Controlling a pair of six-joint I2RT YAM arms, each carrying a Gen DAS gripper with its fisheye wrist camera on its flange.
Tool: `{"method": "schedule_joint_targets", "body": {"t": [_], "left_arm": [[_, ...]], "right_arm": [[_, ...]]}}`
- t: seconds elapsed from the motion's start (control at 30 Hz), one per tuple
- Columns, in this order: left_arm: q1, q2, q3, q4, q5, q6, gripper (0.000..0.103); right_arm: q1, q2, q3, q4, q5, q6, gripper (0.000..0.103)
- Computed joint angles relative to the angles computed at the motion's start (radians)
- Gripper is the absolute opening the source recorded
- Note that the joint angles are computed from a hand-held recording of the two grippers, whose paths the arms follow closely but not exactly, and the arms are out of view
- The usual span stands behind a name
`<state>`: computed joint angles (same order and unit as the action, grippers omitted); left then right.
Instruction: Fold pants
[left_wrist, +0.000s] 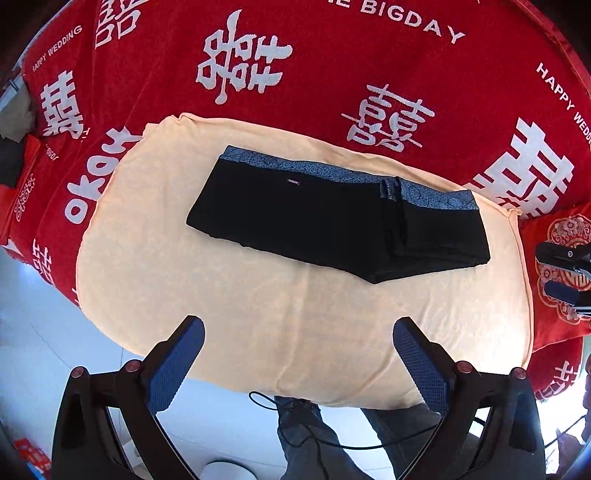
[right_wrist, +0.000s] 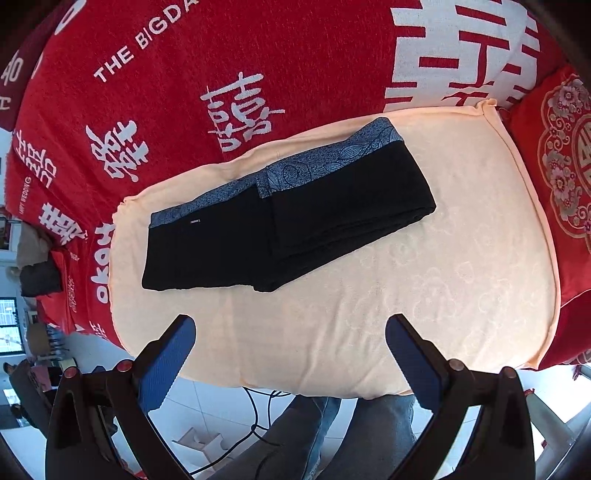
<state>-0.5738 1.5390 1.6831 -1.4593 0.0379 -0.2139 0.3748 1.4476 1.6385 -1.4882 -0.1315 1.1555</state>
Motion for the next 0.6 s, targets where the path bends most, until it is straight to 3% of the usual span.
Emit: {"method": "schedule_joint_targets", "body": {"t": [0.3, 0.5, 0.6], "left_arm": [[0.073, -0.015, -0.051, -0.002, -0.007, 0.100, 0.103], [0.145, -0.018, -0.056, 0.013, -0.017, 0.201, 0.103], [0.192, -0.007, -0.103, 0.049, 0.024, 0.237, 0.103]], "right_arm": [[0.083, -0.067, -0.145, 0.086, -0.006, 0.142, 0.103], [0.144, -0.053, -0.131, 0.129, 0.056, 0.220, 0.103], [0.164, -0.045, -0.129, 0.118, 0.068, 0.233, 0.103]]}}
